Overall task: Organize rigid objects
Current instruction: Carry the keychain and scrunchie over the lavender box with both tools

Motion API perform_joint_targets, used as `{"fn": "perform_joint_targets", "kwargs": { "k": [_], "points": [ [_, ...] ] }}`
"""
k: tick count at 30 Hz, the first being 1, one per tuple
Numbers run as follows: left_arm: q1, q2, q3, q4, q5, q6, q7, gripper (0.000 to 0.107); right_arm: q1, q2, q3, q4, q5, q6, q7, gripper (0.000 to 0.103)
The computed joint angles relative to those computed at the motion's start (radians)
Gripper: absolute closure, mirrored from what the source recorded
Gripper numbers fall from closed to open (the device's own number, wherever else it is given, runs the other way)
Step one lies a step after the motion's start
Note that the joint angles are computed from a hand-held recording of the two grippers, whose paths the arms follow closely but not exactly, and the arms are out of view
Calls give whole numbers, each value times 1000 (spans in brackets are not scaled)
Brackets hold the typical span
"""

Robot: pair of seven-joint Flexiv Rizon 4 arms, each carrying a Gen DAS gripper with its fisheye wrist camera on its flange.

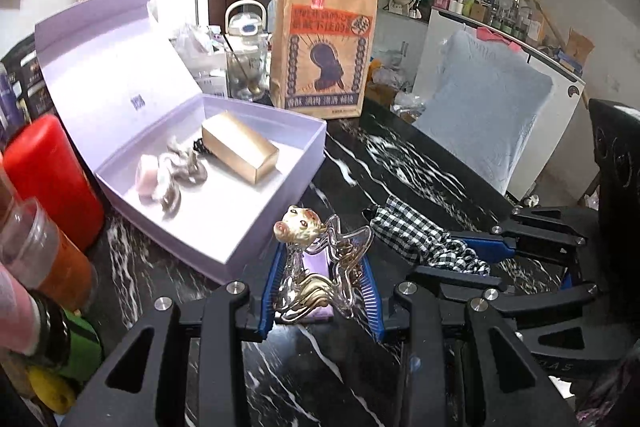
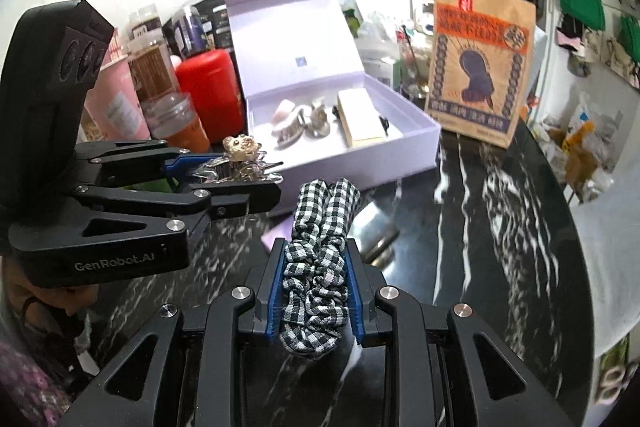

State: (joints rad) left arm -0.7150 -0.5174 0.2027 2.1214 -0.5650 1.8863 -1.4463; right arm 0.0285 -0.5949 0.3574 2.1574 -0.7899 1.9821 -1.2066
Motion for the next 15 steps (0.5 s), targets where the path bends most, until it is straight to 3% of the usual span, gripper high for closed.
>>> {"fn": "perform_joint_targets", "kwargs": {
  "k": [6, 10, 15],
  "points": [
    [-18, -7, 41, -39, -7, -13, 14, 72, -21, 2, 16, -47, -43, -20, 0, 77],
    [-28, -10, 64, -61, -12, -8, 30, 72, -78, -19, 70, -89, -99, -51, 20, 77],
    [-33, -14, 80, -91, -28, -4, 56, 72, -79, -28, 76, -130, -93, -57, 5, 77]
  ]
}}
